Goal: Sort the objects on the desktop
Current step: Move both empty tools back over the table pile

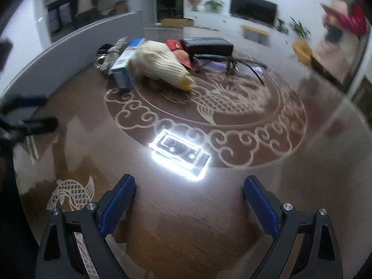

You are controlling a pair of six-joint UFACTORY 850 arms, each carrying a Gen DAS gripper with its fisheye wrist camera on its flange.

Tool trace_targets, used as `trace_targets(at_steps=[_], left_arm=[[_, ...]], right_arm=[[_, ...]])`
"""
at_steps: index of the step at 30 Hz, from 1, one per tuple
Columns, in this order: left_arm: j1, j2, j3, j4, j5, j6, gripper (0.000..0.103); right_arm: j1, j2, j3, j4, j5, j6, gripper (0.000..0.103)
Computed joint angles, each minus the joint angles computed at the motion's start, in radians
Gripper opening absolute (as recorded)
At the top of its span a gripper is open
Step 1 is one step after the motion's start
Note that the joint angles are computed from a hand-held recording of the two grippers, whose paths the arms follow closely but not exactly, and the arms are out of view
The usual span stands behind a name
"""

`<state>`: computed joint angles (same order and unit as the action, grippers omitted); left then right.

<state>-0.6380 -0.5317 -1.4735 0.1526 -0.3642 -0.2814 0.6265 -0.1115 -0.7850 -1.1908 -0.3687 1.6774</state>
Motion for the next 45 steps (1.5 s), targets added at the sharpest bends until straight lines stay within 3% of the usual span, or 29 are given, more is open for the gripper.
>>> trace_targets(at_steps=[4,7,11,19,45], left_arm=[[-0.011,-0.036,-0.028,0.14,0.001,-0.146,0.103],[0.006,-0.084,-0.079,0.118,-0.029,-0.148,0.103],[0.006,-0.092,-0.08,0.189,-0.009,-0.217,0.103],[0.015,-0.112,-0.107,0.11,-0.001,-0.108,0.103],[0.014,-0.109,-0.105,0.126,0.003,-0.133,0.103]], right_arm=[[0.01,-0.025,-0.037,0.03,-0.043,0.008,0.1],[0.014,-0.058,-0.071,0.062,-0.05,-0.014,0.103],[0.005,-0.089,-0.095,0.042,-0.045,0.002,0.103],[0.004,-0.1,-0.1,0.023,-0.045,0.028,0.103],[0.003,-0.105,-0.102,0.017,-0.044,0.033,0.103]])
